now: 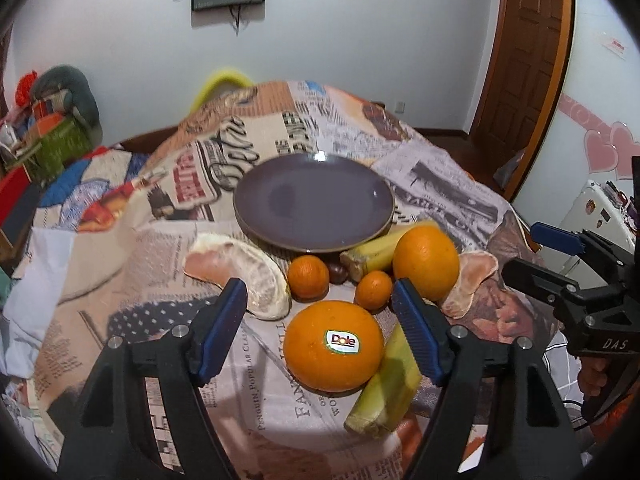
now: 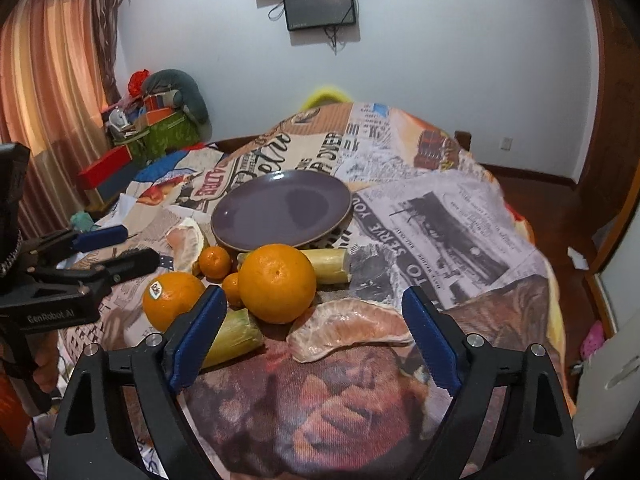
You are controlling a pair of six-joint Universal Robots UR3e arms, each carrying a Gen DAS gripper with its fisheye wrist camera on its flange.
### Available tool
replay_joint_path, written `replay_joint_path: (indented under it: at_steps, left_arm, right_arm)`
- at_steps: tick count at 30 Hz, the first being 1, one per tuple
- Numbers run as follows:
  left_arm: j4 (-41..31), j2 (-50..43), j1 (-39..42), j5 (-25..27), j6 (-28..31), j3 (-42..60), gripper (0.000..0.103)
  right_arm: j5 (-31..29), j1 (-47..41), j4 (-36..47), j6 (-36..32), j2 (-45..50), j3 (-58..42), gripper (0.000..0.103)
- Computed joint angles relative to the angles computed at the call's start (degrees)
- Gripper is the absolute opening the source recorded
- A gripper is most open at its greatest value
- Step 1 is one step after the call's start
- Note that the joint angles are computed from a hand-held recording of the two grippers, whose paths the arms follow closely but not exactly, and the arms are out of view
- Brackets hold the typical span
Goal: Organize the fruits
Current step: 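Lower the left tool onto the Dole orange while the right tool approaches another orange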
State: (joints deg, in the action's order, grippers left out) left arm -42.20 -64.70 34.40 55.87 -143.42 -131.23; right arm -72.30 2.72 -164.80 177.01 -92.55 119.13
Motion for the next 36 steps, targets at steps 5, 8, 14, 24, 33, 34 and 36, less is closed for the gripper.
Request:
replay_joint_path:
  at_steps: [5, 8, 14, 24, 33, 34, 36]
  left_arm:
    - [2.45, -4.16, -1.90, 1.07, -0.95, 0.45, 0.075]
    - [2.36, -6.29, -2.81, 1.63, -0.83, 1.07, 0.075]
    - [4.35, -10.39, -4.00, 3.04, -1.84, 1.52, 0.075]
    - [4.43, -11.78, -4.08, 2.92, -0.93, 1.03, 0.075]
    - [1.28, -12.30, -4.56, 3.91, -0.91, 1.59, 0.075]
    - [1.45, -12.91, -4.81, 4.21, -1.18, 1.67, 0.075]
    - [1.83, -13.63, -4.82, 4.01, -1.54, 1.42, 0.072]
  right_arm:
    - [2.94, -0.16, 0.89, -1.01, 5.90, -4.20, 0.088]
    - [2.83, 1.09, 0.77, -1.31, 9.56, -6.76, 0.087]
    - [5.65, 1.23, 3.84, -2.29, 14.88, -11.06, 0.076]
    - [8.45, 1.40, 6.11, -3.48, 18.35, -13.72, 0.062]
    - [8.35, 0.98, 6.69, -3.54, 16.57, -12.62, 0.061]
    - [8.26, 1.00, 6.82, -3.45, 16.35, -12.60, 0.061]
    - [8.29, 0.72, 6.92, -3.50, 15.46, -11.92, 0.061]
